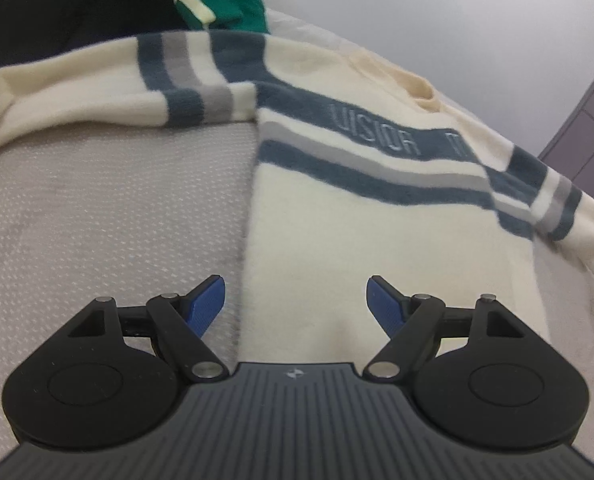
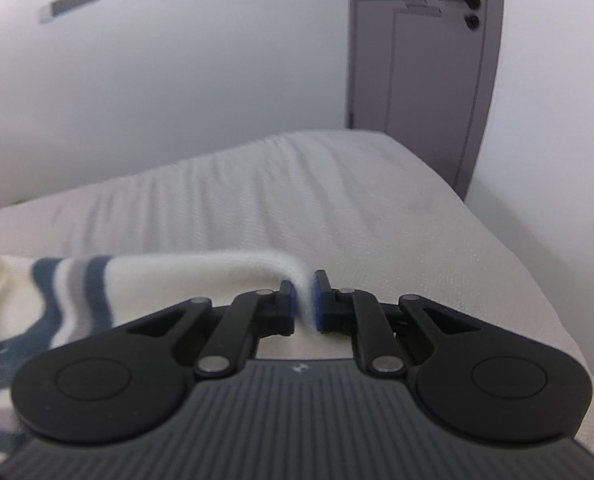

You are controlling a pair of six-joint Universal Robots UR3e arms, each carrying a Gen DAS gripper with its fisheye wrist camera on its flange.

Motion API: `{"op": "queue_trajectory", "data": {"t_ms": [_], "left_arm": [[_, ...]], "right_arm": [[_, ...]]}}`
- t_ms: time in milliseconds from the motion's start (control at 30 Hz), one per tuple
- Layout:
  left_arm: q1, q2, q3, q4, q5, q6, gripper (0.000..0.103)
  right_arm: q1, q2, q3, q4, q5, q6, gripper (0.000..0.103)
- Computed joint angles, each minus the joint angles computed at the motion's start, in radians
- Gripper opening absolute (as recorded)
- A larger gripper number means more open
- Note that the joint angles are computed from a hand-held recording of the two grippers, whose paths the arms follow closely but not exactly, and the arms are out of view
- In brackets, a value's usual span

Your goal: Fold large clothes

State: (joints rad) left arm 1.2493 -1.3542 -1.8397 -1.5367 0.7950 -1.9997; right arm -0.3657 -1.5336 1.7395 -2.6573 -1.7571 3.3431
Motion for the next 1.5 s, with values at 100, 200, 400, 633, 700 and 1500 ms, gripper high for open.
{"op": "queue_trajectory", "data": {"t_ms": [100,200,400,633,700,1500], "left_arm": [[-0.026,-0.028,0.0,0.079,0.024,-0.07,0.082],[-0.053,-0.053,-0.012,0.172,0.034,-0.134,0.082],[-0.088,-0.09,0.002,0.226,0.066,-0.173,0.082],[-0.046,-0.068,0.022,0.112,0.04,-0.066,0.082],[-0.03,-0.058,0.027,0.071,0.037,-0.032,0.082],[0.196,-0.03,0.215,-0.526,0.058,0.352,0.082]], "right_arm": [[-0.032,0.096,0.011,-0.071,-0.004,-0.015,0.011],[-0.051,0.175,0.04,-0.18,0.012,0.009,0.011],[-0.046,0.251,0.04,-0.223,0.002,0.018,0.013],[0.005,0.111,0.05,-0.046,-0.052,0.06,0.05],[0.006,0.032,0.075,0.0,-0.024,0.069,0.054],[0.795,-0.103,-0.066,0.405,0.18,0.643,0.055]]}}
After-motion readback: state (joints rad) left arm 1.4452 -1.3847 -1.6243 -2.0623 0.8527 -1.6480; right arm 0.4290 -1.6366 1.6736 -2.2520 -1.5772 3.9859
